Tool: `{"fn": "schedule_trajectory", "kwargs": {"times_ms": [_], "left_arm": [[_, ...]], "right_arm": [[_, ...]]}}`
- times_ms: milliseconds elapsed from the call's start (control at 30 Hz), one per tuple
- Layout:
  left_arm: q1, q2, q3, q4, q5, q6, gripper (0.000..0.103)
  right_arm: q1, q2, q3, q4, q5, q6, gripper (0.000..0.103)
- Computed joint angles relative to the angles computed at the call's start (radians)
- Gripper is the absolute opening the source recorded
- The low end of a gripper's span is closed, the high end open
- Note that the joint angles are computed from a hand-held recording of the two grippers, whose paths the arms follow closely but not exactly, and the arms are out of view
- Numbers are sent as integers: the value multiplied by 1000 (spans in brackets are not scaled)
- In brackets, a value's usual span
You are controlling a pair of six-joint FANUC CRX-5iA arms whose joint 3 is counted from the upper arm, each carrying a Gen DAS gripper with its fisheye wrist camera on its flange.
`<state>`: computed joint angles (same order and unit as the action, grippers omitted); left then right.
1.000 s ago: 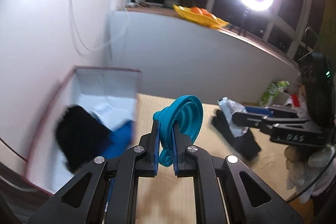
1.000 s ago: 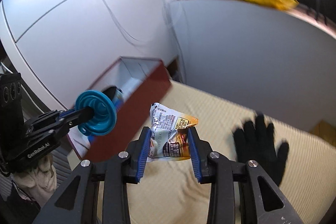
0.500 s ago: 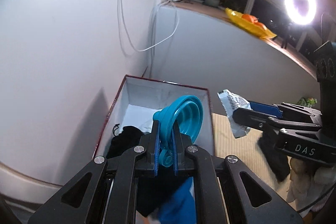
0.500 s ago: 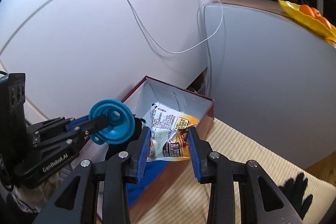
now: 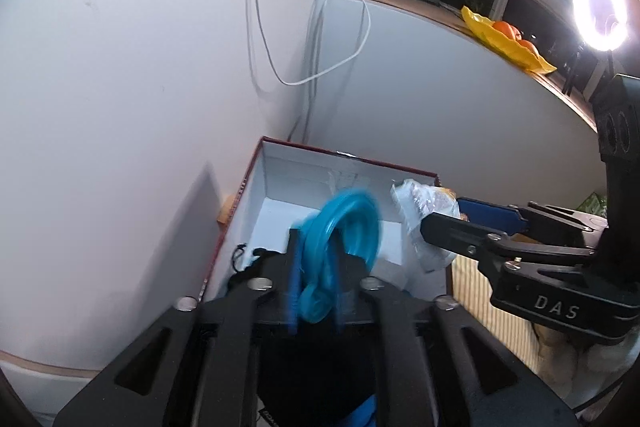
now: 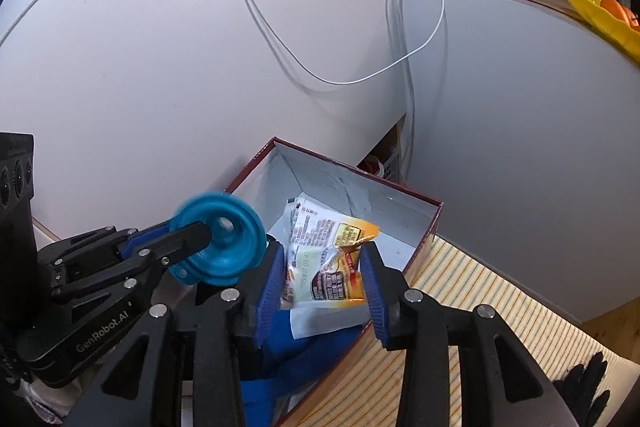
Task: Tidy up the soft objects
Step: 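Carry the funnel and packet over the shoebox with both tools and open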
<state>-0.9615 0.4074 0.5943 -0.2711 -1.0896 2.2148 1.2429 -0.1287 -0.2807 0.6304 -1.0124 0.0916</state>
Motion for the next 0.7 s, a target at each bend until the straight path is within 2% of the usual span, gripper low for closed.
{"fn": "schedule_trajectory", "kwargs": {"times_ms": [100, 367, 700], "left_arm": [[1, -25, -24, -14, 23, 39, 44], [-16, -68, -56, -38, 30, 46, 44], [-79, -104, -83, -60, 56, 48, 44]], "right_arm": [[7, -4, -3, 30, -18, -25, 56], [43, -52, -30, 64, -36, -88, 56], [190, -181, -125, 117, -158, -203, 56]]}}
